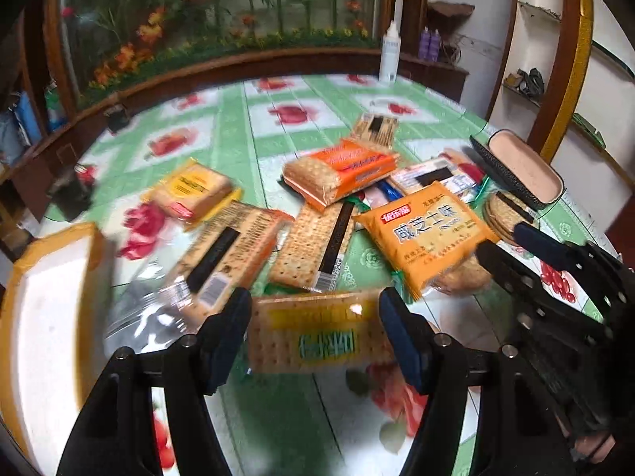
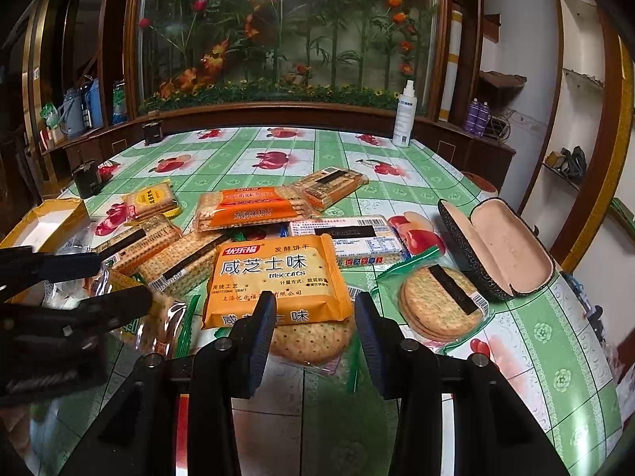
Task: Organize snacks
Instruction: 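Grasp the WEIDAN cracker pack with the left gripper and lift it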
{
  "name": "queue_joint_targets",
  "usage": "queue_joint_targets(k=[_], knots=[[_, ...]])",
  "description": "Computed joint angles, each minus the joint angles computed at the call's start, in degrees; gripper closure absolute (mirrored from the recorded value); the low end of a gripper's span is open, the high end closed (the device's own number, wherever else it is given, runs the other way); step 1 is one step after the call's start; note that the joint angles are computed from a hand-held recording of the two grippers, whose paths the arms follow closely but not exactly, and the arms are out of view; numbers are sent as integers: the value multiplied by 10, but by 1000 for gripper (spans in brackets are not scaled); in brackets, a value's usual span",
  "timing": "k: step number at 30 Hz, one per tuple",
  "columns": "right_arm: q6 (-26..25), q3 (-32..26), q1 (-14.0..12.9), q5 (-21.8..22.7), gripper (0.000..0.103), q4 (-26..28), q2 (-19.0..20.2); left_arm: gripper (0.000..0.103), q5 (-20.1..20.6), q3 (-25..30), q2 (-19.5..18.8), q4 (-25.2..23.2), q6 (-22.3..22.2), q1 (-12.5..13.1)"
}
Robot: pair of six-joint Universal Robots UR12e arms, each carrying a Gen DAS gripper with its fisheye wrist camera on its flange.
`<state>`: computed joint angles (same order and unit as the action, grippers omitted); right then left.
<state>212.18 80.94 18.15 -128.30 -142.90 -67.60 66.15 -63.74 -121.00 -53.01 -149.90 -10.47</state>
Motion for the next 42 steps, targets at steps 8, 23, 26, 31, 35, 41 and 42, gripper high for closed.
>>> queue_joint_targets(k=[8,23,26,31,35,41,42], knots=[[19,8,-8,25,59,1,-7,29,-25,8,2,-103,44,6],[42,25,-21,85,59,-24,-19,19,-67,-50,53,-136,28,31],[66,30,-24,86,59,-18,-23,19,-62,-33,44,-141,59,22],[98,40,-34,111,59,-13,-31,19,-74,22,12,-193,154,8],[100,42,-35,112,59,-14,-32,19,-60,89,-24,-324,227,3],[97,42,-35,118,59,-19,-32,18,-94,114,-28,-454,276,26],[95,41,-35,118,59,-21,-32,18,-98,104,-21,-455,277,30]])
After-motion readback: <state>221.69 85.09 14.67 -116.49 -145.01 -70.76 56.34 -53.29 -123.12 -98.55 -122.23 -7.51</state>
